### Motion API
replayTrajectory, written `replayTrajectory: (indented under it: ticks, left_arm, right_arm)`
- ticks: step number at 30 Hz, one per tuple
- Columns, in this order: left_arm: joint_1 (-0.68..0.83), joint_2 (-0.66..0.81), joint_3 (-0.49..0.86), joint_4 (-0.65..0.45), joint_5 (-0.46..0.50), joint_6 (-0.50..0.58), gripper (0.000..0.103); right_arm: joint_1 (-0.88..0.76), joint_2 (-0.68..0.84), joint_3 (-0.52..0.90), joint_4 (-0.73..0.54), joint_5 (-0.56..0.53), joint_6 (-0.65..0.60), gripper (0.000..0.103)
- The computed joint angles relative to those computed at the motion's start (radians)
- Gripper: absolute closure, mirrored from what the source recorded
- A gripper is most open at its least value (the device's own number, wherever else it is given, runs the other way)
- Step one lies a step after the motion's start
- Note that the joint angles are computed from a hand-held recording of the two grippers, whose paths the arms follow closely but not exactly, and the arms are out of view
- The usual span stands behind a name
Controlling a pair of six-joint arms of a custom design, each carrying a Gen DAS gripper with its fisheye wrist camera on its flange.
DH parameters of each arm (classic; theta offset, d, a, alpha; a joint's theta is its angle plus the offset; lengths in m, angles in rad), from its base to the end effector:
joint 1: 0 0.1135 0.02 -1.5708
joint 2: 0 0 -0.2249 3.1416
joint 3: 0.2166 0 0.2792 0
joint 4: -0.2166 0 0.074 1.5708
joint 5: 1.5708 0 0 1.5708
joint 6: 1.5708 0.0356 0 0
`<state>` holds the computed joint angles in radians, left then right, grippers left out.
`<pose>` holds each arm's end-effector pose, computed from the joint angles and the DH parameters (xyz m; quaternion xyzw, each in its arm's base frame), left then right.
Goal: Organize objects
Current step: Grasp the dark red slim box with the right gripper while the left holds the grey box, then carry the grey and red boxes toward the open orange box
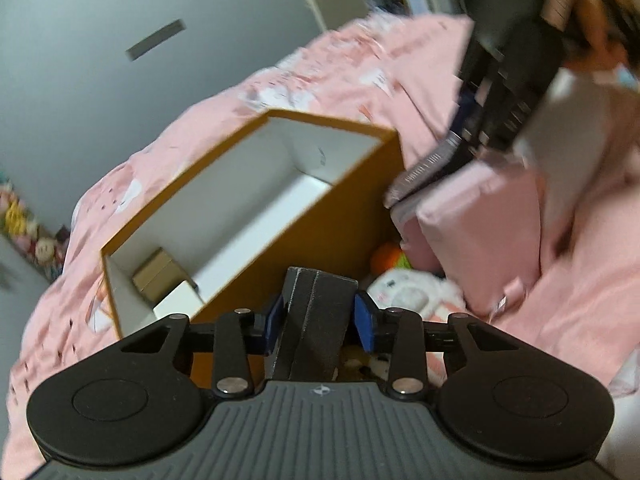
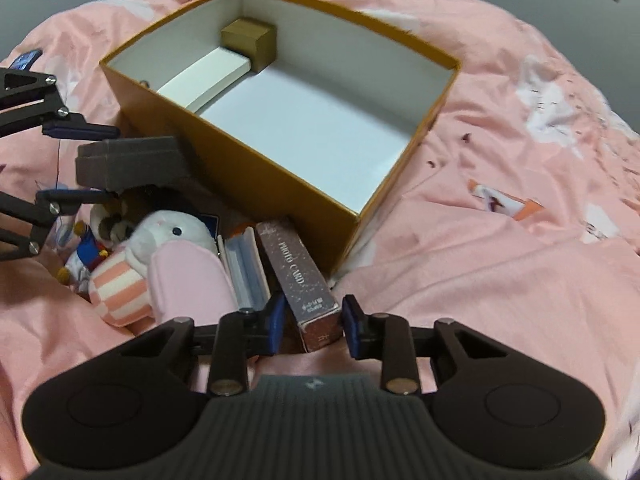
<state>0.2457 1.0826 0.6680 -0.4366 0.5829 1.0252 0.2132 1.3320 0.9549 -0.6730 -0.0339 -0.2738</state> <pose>0.2537 0.0434 0.1792 0.4342 0.7908 -0.0163 0.4310 0.2900 0.0640 0.1923 -0.2372 0.9366 0.0086 0.2578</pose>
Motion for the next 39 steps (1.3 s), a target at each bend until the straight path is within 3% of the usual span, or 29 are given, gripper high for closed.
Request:
replayTrajectory:
  ticks: [8,13,18,20,24,27,32,35,39]
  left_arm:
    - [0.111,0.049,0.156,-0.181,0.190,-0.132,0.064]
    - [0.149,0.113,0.279,-0.281,0.282,-0.193,0.064]
    - [0.156,0.181,0.410,-0.283,0.328,-0.301,0.064]
    - [0.141,0.212,0.458,-0.245,0.314,-0.336,0.064]
    - [0.073,0.330,0.577,-0.183,0.191,-0.321,0.064]
    - [0.028,0.498,0.728,-0.202,0.118,-0.332,0.064]
    - [-0.022,0.822,1.028,-0.323,0.045,-0.400,0.064]
    - [-0.060,0.892,1.053,-0.278,-0.030,-0.340,0.064]
    - [-0.097,0.929,1.056,-0.243,-0.076,-0.141,0.064]
  right_arm:
    - [0.037,-0.228,-0.050,-0.033,0.058,0.137,0.079]
    - [0.045,-0.251,0.008,-0.070,0.052,0.180,0.079]
    - [0.073,-0.225,0.086,-0.029,0.023,0.176,0.079]
    - [0.097,-0.181,0.122,0.012,0.042,0.161,0.079]
    - [0.108,-0.016,0.229,0.082,0.042,0.149,0.079]
    - [0.095,0.166,0.350,0.094,0.018,0.183,0.079]
    - [0.082,0.423,0.522,0.092,-0.008,0.200,0.079]
    - [0.081,0.520,0.581,0.103,-0.020,0.146,0.079]
    - [0.088,0.609,0.643,0.117,-0.008,0.053,0.079]
